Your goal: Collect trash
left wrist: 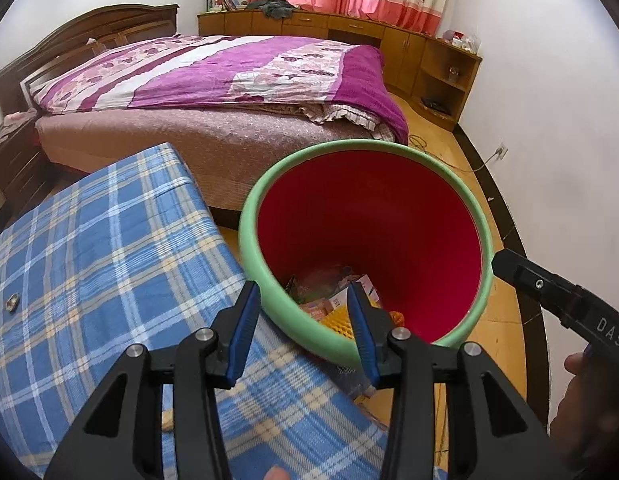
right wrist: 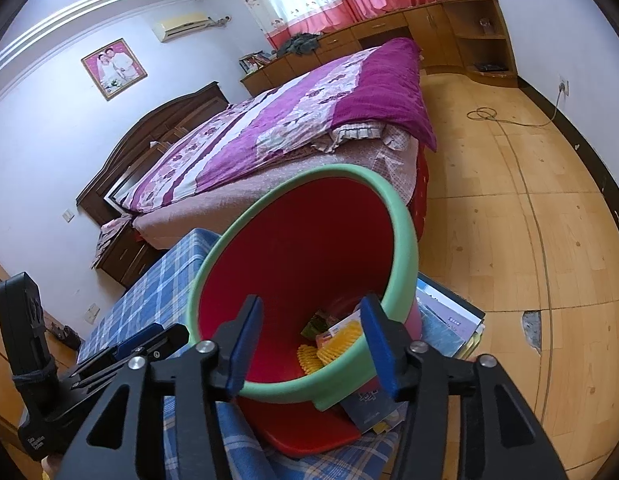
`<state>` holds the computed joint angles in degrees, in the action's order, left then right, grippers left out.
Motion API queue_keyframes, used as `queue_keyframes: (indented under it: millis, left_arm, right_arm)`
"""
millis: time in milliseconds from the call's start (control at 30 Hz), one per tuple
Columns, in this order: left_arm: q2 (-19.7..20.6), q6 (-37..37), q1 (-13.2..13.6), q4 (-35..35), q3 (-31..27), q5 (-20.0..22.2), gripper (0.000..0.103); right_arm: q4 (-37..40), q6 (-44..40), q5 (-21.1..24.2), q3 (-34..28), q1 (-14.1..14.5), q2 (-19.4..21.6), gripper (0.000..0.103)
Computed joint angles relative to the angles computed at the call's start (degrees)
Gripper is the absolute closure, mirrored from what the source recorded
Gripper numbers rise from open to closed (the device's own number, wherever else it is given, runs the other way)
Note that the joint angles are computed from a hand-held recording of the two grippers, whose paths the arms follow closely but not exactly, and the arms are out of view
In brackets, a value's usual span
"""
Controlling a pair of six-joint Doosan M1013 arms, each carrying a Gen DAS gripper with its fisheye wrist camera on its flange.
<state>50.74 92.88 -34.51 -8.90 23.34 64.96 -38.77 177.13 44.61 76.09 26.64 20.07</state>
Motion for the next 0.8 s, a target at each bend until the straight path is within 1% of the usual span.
queue_keyframes:
  millis: [233,500,600,700,800]
  left_arm:
    - [-4.3,-2.0,0.9,0.6,7.2,-3.7,0.058]
    - [-10.1,-5.8,2.1,2.3,16.3,-9.1,0.058]
    - [-12.3,-7.1,2.5,3.9,19.6,-11.3,0.058]
    - [-14.7,-9.1,2.8,6.6,23.2,-13.7,0.058]
    - [-16.5,-10.4,3.3,7.6,25.7,-15.1,0.058]
  right_arm:
    - [-0.5,-1.8,1.1,-1.8,1.5,0.4,0.030]
    - [-1.0,-4.3,1.8,-4.5,3.8,1.4,0.025]
    - [-1.4,-5.3,2.6,-5.8,4.8,2.1,0.017]
    - [-1.6,-6.7,3.0,-7.0,5.8,2.6,0.017]
    - [-1.8,-8.0,3.5,-8.4,6.9,3.4,0.017]
